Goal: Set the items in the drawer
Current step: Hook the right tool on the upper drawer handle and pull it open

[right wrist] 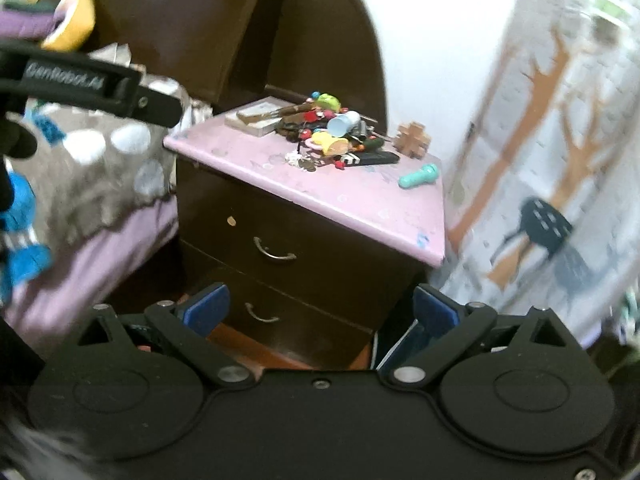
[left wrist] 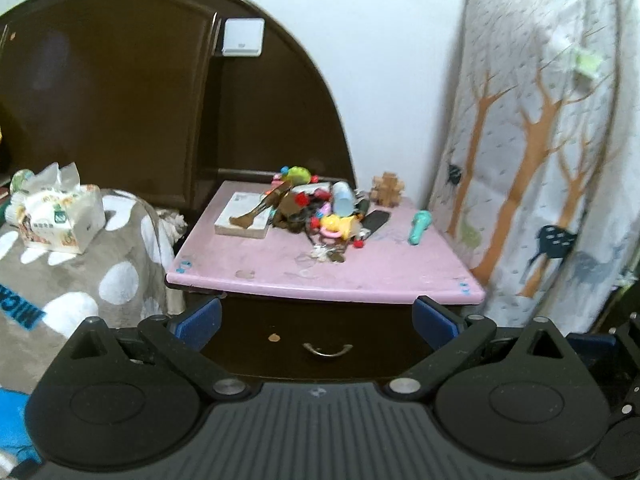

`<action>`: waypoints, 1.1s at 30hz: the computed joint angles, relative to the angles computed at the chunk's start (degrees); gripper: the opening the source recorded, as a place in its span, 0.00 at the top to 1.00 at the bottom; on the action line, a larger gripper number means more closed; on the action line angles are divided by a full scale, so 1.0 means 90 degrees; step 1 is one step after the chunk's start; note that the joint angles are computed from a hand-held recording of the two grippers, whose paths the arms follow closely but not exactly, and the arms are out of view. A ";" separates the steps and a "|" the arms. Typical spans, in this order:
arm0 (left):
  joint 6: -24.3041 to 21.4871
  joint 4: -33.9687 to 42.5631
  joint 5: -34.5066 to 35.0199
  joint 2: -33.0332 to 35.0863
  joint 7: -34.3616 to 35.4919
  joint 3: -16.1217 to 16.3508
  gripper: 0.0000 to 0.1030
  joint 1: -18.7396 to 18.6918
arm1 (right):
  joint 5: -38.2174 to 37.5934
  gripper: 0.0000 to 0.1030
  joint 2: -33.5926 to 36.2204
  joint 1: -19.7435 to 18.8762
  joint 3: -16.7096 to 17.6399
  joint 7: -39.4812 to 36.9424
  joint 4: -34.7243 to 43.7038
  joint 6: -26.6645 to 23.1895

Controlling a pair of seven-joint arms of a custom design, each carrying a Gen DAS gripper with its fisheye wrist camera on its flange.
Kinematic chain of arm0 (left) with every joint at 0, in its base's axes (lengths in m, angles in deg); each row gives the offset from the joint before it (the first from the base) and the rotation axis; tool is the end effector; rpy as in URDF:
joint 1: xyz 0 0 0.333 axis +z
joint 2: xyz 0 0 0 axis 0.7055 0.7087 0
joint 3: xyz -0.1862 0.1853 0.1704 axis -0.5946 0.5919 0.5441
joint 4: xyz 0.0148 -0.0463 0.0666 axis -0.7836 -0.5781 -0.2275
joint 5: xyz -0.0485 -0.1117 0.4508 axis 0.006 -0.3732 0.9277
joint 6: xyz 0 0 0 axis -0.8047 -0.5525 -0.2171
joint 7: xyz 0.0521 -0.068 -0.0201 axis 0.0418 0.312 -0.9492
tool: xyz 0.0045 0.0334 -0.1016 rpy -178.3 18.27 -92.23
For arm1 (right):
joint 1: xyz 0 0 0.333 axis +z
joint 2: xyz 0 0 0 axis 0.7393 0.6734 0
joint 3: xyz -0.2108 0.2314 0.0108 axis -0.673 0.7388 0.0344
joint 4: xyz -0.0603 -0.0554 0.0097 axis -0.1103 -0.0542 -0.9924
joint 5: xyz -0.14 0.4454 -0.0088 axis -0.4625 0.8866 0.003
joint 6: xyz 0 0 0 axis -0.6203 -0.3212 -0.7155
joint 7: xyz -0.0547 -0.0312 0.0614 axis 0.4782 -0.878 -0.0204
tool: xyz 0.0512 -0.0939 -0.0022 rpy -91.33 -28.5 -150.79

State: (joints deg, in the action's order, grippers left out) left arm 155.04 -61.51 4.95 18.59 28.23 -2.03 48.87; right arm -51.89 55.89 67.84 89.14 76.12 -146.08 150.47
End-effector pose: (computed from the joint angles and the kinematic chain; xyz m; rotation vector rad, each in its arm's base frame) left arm 0.4605 -0.1502 0.6687 -1.6435 1.5186 -1.0420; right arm 0.4513 0.2370 0.6472 -2.1218 1.1320 -0.8763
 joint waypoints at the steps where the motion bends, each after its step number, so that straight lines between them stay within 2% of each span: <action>1: 0.0125 -0.0033 0.0010 0.0083 -0.0069 -0.0028 0.01 0.0070 | -0.0099 0.05 0.0193 -0.0024 0.0003 -0.0117 0.0077 0.0118; 3: 0.0446 -0.0186 -0.0100 0.0225 -0.0137 0.0051 0.01 0.0047 | -0.0264 0.05 0.0550 -0.0036 -0.0008 -0.0406 0.0216 0.0316; 8: 0.1176 -0.0470 -0.0312 0.0567 0.0363 0.0312 0.01 -0.0136 | -0.0455 0.07 0.1473 0.0016 -0.0062 -0.1260 0.0606 0.0757; 9: 0.1414 -0.0529 -0.0294 0.0605 0.0398 0.0241 0.01 -0.0031 | -0.0564 0.15 0.1685 -0.0006 -0.0035 -0.1410 0.0687 0.0862; 10: 0.1558 -0.0553 -0.0341 0.0663 0.0479 0.0258 0.01 -0.0023 | -0.0675 0.37 0.1853 -0.0032 -0.0005 -0.1535 0.0758 0.0930; 12: 0.1673 -0.0544 -0.0534 0.0803 0.0724 0.0441 0.01 -0.0175 | -0.0839 0.58 0.2255 -0.0053 0.0029 -0.1806 0.0962 0.0998; 13: 0.1727 -0.0538 -0.0639 0.0872 0.0856 0.0539 0.01 -0.0261 | -0.0960 0.58 0.2448 -0.0073 0.0052 -0.1904 0.1059 0.1056; 15: 0.1522 -0.0464 -0.1023 0.0982 0.1239 0.0976 0.01 -0.0711 | -0.1234 0.58 0.2837 -0.0105 0.0089 -0.2073 0.1269 0.1164; 17: 0.1372 -0.0406 -0.1122 0.1003 0.1358 0.0904 0.01 -0.0613 | -0.1696 0.58 0.3230 -0.0132 0.0121 -0.2173 0.1493 0.1262; 19: 0.1330 -0.0382 -0.1189 0.1013 0.1478 0.0871 0.01 -0.0566 | -0.1765 0.58 0.3526 -0.0091 0.0095 -0.2459 0.1670 0.1311; 22: 0.1262 -0.0373 -0.1409 0.1047 0.1583 0.0945 0.01 -0.0601 | -0.1862 0.58 0.3983 -0.0020 0.0069 -0.3027 0.2003 0.1373; 30: 0.1301 -0.0482 -0.2110 0.1010 0.1655 0.1273 0.01 -0.0747 | -0.2178 0.60 0.4815 0.0207 -0.0080 -0.3618 0.2778 0.1135; 31: 0.1305 -0.0489 -0.2170 0.1006 0.1691 0.1303 0.01 -0.0771 | -0.2074 0.66 0.4872 0.0198 -0.0054 -0.3785 0.2843 0.1066; 33: 0.1323 -0.0496 -0.2257 0.1000 0.1760 0.1326 0.01 -0.0802 | -0.1953 0.70 0.4950 0.0214 -0.0026 -0.4043 0.2926 0.0963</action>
